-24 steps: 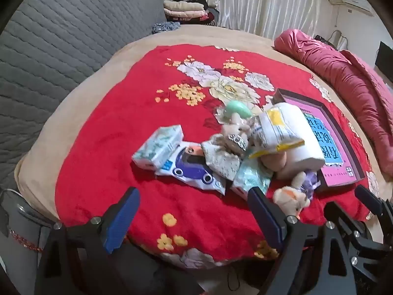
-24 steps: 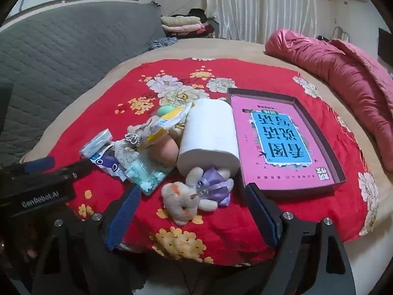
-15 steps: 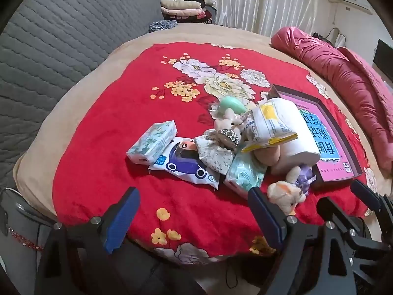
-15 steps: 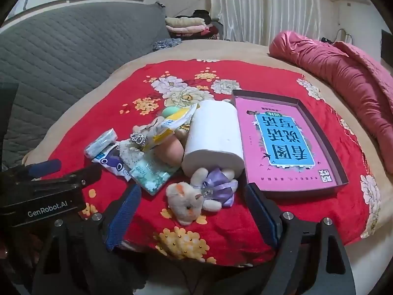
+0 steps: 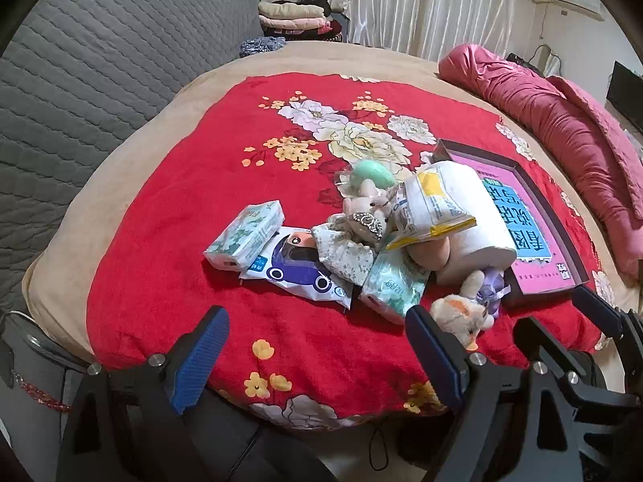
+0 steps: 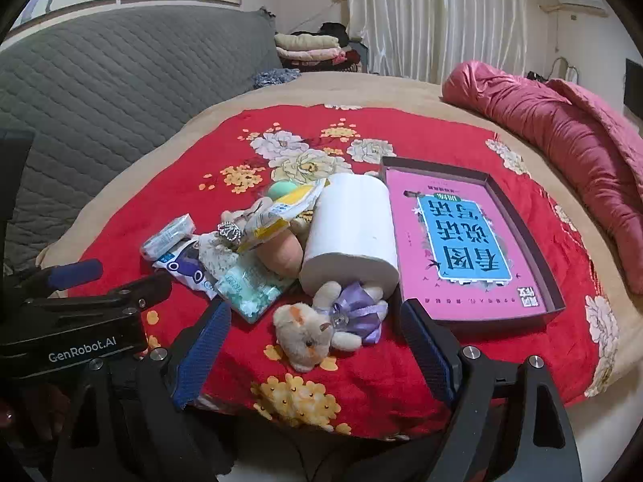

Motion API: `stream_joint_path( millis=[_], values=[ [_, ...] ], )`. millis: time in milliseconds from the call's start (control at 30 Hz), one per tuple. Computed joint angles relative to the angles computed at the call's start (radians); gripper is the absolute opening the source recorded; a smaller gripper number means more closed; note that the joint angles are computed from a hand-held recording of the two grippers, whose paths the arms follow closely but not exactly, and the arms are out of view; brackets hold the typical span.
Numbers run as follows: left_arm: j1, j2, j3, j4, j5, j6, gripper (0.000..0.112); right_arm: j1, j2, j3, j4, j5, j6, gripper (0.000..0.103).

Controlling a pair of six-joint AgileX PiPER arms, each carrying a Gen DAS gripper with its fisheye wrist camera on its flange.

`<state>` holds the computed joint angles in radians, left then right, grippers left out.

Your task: Organize soft objects

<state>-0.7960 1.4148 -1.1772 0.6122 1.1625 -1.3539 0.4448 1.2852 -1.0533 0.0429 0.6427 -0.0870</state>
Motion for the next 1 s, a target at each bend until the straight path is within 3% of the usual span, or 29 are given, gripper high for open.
stream_joint_path(
  millis=[1000],
  values=[
    [-0.007,0.003,-0.007,-0.014,-0.013,0.005,0.089,0.013,-0.012,-0.001,-0.029,-0.005,0.02,0.087]
  ],
)
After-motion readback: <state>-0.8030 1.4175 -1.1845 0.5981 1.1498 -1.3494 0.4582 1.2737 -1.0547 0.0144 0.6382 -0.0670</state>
